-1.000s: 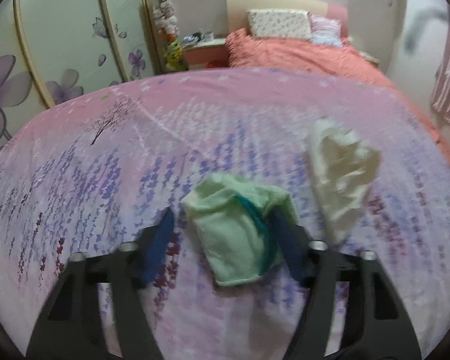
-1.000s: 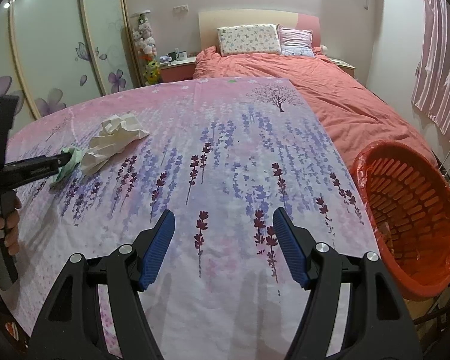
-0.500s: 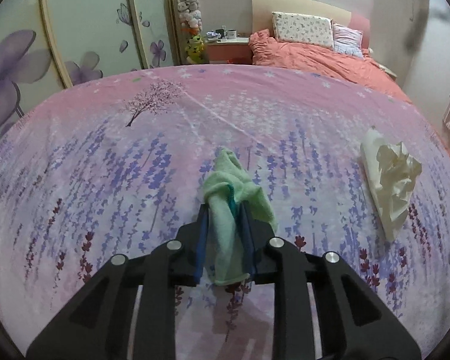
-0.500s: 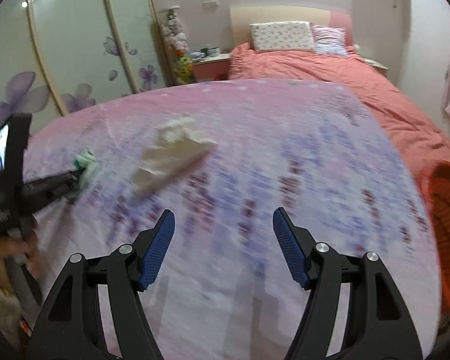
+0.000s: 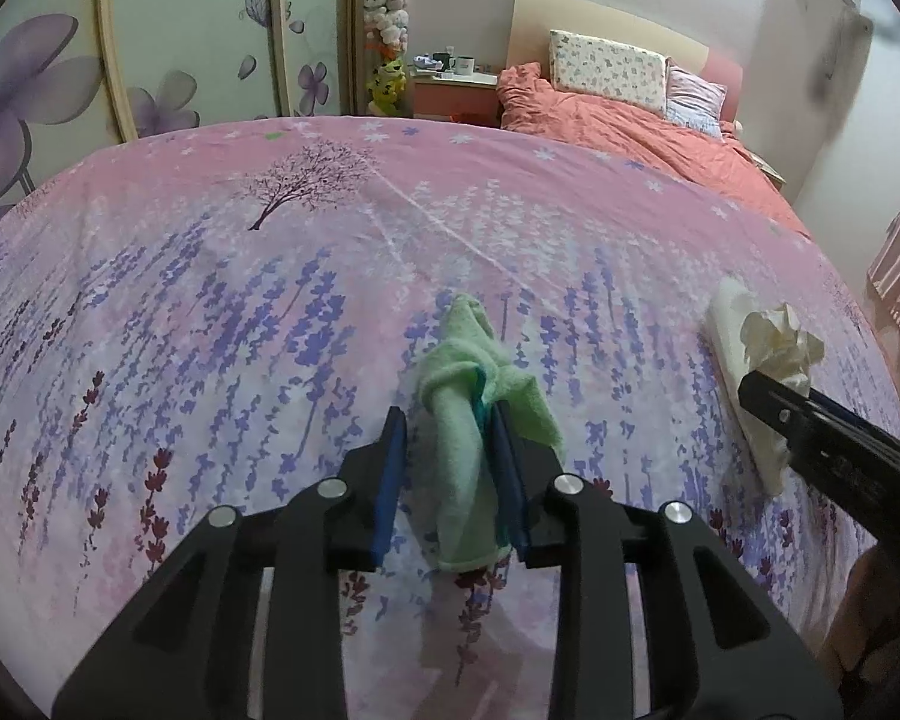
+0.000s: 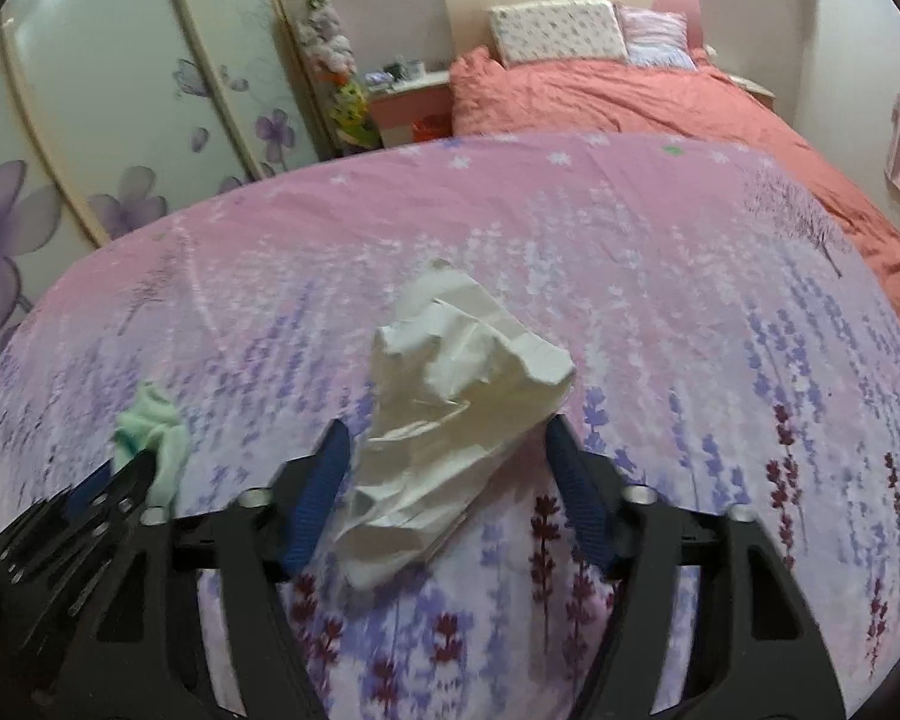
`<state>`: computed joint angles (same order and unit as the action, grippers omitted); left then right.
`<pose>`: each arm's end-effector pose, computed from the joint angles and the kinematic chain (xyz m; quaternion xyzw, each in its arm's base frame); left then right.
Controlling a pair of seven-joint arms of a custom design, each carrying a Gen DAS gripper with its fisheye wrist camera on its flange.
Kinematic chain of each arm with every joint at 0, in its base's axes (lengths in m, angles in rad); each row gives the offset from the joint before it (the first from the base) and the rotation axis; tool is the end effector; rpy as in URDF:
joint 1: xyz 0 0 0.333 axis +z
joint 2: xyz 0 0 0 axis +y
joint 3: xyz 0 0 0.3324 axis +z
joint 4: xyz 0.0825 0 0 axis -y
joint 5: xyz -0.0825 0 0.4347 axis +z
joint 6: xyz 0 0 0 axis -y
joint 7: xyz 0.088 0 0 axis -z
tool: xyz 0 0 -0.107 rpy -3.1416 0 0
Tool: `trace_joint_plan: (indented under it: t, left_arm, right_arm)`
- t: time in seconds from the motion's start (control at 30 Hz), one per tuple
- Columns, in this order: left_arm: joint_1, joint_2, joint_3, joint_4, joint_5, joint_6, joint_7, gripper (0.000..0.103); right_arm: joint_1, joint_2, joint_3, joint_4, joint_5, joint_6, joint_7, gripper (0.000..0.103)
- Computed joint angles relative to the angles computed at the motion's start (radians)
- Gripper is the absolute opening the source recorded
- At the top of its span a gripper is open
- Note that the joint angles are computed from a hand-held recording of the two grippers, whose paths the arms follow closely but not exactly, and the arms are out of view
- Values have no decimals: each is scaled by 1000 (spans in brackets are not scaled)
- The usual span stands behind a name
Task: Collect trash
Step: 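Close the right gripper on the white crumpled tissue, then carry the green cloth and white tissue over the orange basket with both grippers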
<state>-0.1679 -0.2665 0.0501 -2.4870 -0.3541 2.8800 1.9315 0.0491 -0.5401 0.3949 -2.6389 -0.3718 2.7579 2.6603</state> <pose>0.5199 -0.0410 0.4442 -0.6095 0.7188 -0.2780 0.1856 0.4052 0.2117 0.4584 -0.5438 0.7601 -0.2234 0.2766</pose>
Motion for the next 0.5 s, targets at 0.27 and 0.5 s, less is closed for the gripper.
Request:
trace_joint_plan:
  t: [0.27, 0.5]
  left_arm:
    - [-3, 0, 3, 1, -18, -3, 12, 31]
    - [-1, 0, 1, 1, -17, -2, 11, 32]
  right_arm:
    - [42, -187, -27, -130, 50, -93, -34, 37]
    - [75, -433, -31, -245, 46, -315, -130, 37]
